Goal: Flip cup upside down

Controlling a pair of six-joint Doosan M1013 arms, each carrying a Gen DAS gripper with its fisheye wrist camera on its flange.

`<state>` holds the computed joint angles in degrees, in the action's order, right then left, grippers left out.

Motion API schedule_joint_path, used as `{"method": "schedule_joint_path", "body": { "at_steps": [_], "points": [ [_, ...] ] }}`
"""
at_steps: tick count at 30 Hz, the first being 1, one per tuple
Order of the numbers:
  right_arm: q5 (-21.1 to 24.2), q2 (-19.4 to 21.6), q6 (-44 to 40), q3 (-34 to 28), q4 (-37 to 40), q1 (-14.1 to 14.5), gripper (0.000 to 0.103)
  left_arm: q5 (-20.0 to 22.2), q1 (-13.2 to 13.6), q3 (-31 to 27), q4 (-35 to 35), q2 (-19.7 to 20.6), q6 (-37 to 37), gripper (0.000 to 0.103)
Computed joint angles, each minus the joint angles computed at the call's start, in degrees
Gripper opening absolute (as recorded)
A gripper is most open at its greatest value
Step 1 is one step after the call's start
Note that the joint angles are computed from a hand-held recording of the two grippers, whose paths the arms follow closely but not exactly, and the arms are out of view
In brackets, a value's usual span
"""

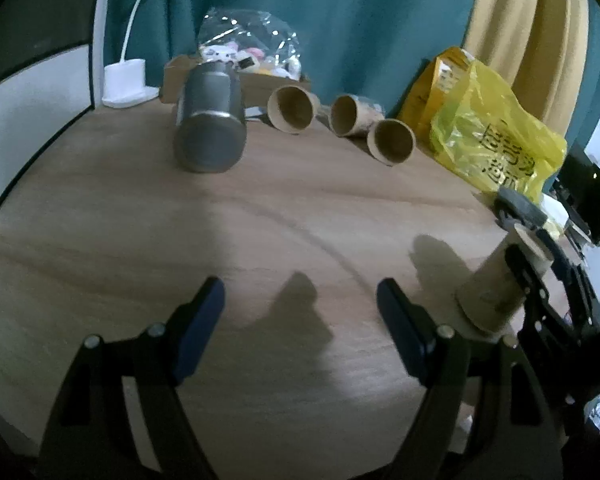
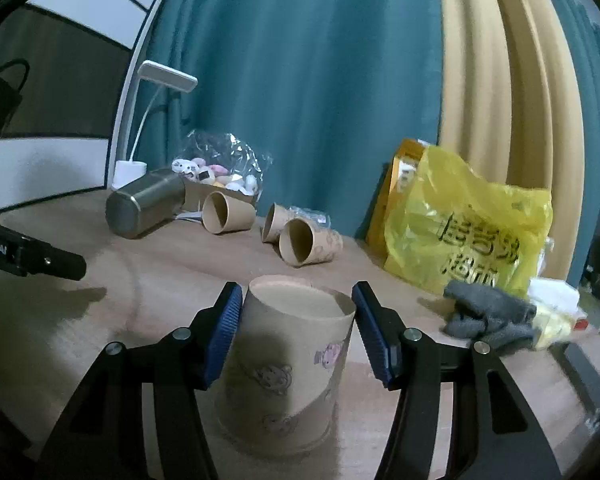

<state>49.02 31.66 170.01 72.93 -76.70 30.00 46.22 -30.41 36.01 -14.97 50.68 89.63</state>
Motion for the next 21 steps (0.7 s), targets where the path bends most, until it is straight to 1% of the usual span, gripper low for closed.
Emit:
{"method": "schedule_joint_path", "body": {
  "at_steps": [4, 8, 13, 14, 15, 17, 21],
  "points": [
    [-0.1, -0.6, 1.6, 1.3, -0.7, 0.3, 0.06, -4.1, -0.5, 3.9, 1.8, -2.0, -0.4, 0.08],
    [-0.4, -0.9, 1.9, 1.5, -0.4, 0.4, 0.06, -6.8, -0.7, 6.4, 2.2, -3.4, -0.8, 0.08],
    [-0.3, -0.9, 1.5, 0.9, 1.7, 0.3, 0.06, -8.0, -0.7, 7.6, 2.1, -4.1, -0.3, 0.08],
    [-0.1, -0.9, 1.0, 0.6, 2.9, 0.2, 0.063, -8.0, -0.8, 7.6, 2.1, -4.2, -0.4, 0.08],
    [-0.1, -1.0, 0.7, 0.4, 3.7, 0.2, 0.072, -8.2, -0.8, 7.7, 2.1, -4.2, -0.4, 0.08],
    [-0.4, -1.2, 0.4, 0.0, 5.5, 0.0, 0.085, -8.3, -0.8, 7.8, 2.3, -4.4, -0.6, 0.08],
    [-0.4, -2.2, -0.7, -1.0, 9.2, -0.2, 0.085, -10.2, -1.1, 9.4, 2.2, -5.6, 0.0, 0.08]
  ]
}}
